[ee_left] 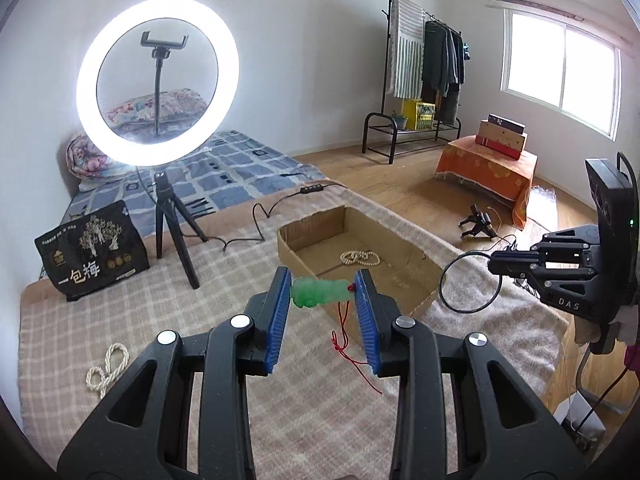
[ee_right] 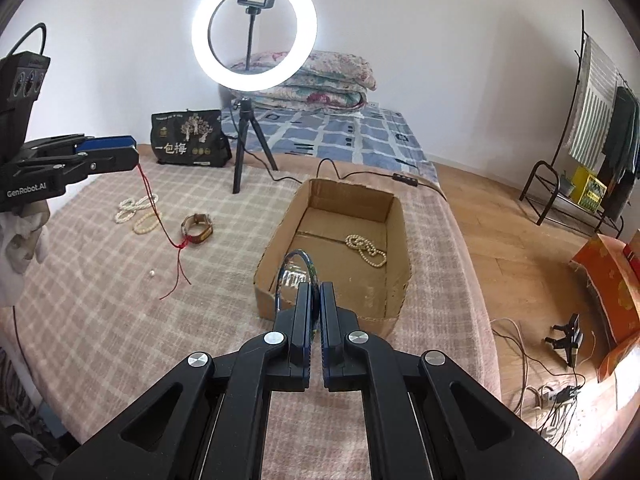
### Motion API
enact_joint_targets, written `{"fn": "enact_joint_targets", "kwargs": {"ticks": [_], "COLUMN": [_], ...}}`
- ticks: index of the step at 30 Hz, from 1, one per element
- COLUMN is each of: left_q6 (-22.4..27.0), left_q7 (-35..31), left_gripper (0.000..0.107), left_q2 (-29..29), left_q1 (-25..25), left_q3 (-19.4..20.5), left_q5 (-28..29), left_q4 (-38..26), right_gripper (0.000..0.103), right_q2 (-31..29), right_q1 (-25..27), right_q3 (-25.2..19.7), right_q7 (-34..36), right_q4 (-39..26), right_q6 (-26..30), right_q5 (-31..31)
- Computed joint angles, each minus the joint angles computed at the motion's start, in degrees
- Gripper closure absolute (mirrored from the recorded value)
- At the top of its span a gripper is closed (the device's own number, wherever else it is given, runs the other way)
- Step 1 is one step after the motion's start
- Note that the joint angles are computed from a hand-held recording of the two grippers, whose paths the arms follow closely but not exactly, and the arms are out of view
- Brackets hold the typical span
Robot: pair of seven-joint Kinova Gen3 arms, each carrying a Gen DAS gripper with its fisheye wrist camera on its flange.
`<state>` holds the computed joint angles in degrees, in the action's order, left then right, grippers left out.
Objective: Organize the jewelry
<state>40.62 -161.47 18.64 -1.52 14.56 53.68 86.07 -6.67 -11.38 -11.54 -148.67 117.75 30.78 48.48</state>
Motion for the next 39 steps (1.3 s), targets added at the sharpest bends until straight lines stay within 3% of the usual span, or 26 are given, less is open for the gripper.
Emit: {"fn": "enact_joint_targets", "kwargs": {"ticks": [9, 18, 29, 34, 39], "left_q6": [-1.4, -2.2, -2.7, -2.2, -1.2], "left_q7": [11.0, 24.9, 37.7, 41.1, 43.5], "left_gripper": [0.075, 0.075, 0.075, 0.075, 0.072], "left_q2": [5.9, 13.7, 21.1, 22.8, 23.4], "left_q1": [6.0, 12.4, 18.6, 20.3, 21.7], "left_q3": [1.3, 1.2, -1.0, -1.7, -2.5], "left_q5": [-7.4, -19.5, -33.0, -36.8, -39.8], "left_q4": [-11.9, -22.8, -30.8, -33.5, -34.8], "right_gripper": [0.101, 0.101, 0.101, 0.101, 0.100], "right_q2": [3.1, 8.6, 13.7, 14.6, 14.7], "right_q1": [2.3, 2.1, 1.5, 1.9, 1.1], "right_q3": [3.3, 7.9, 12.6, 13.6, 15.0], "right_q7": [3.0, 5.4, 15.4, 21.2, 22.4], "right_q4": [-2.7, -5.0, -6.1, -6.3, -6.1], "right_q6": [-2.7, -5.8, -9.5, -10.9, -11.8], "right_q5": [0.6, -0.4, -10.3, -16.1, -17.6]}}
